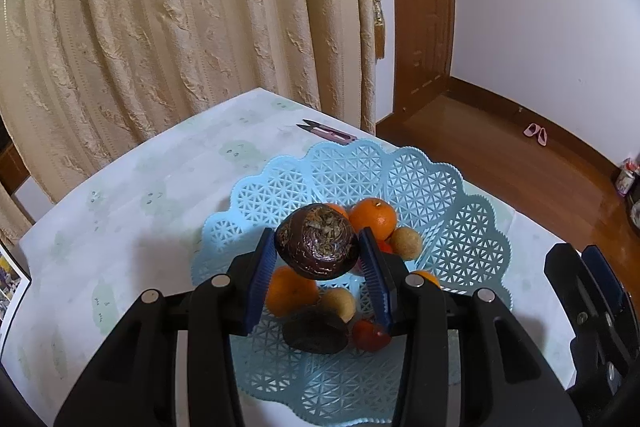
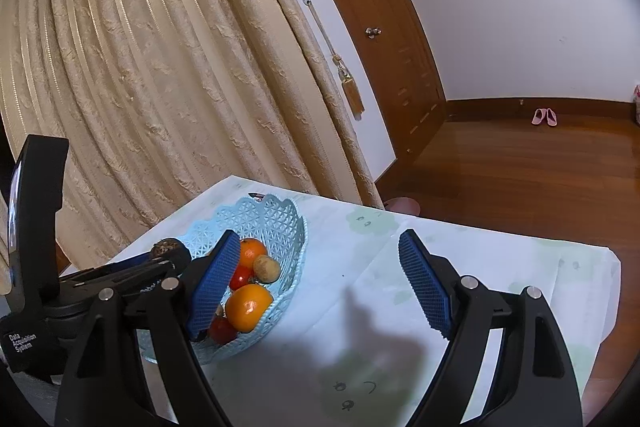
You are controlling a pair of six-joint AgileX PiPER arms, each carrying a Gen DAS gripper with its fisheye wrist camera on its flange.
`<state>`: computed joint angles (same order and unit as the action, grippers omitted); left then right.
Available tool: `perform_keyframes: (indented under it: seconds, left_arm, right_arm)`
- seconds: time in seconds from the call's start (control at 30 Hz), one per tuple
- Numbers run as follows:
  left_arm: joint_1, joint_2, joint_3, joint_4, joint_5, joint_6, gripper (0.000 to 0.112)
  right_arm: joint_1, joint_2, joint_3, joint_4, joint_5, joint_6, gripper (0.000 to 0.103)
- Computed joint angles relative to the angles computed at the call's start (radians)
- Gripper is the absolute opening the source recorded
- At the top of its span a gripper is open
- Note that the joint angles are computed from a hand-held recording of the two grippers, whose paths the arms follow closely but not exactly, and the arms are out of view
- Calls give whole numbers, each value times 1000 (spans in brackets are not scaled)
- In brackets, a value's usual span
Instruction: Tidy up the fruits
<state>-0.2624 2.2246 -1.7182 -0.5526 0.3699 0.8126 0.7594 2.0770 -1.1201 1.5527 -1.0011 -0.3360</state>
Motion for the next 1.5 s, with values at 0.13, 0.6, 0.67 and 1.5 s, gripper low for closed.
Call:
perform_keyframes:
  seconds: [0.13, 0.6, 0.67, 1.5]
  left_arm:
    - [-3, 0, -1, 0, -1, 2, 43]
    - [-3, -10, 13, -40, -16, 45, 44]
    - [-4, -17, 19, -50, -21, 55, 44]
    - [57, -170, 248, -469, -197, 486, 93]
  right_arm:
    - [4, 2, 0, 3, -7, 3, 83]
    - [4, 3, -1, 3, -7, 3, 83]
    - [4, 3, 0, 2, -6, 4, 83]
    - [-18, -9, 14, -69, 78, 15, 96]
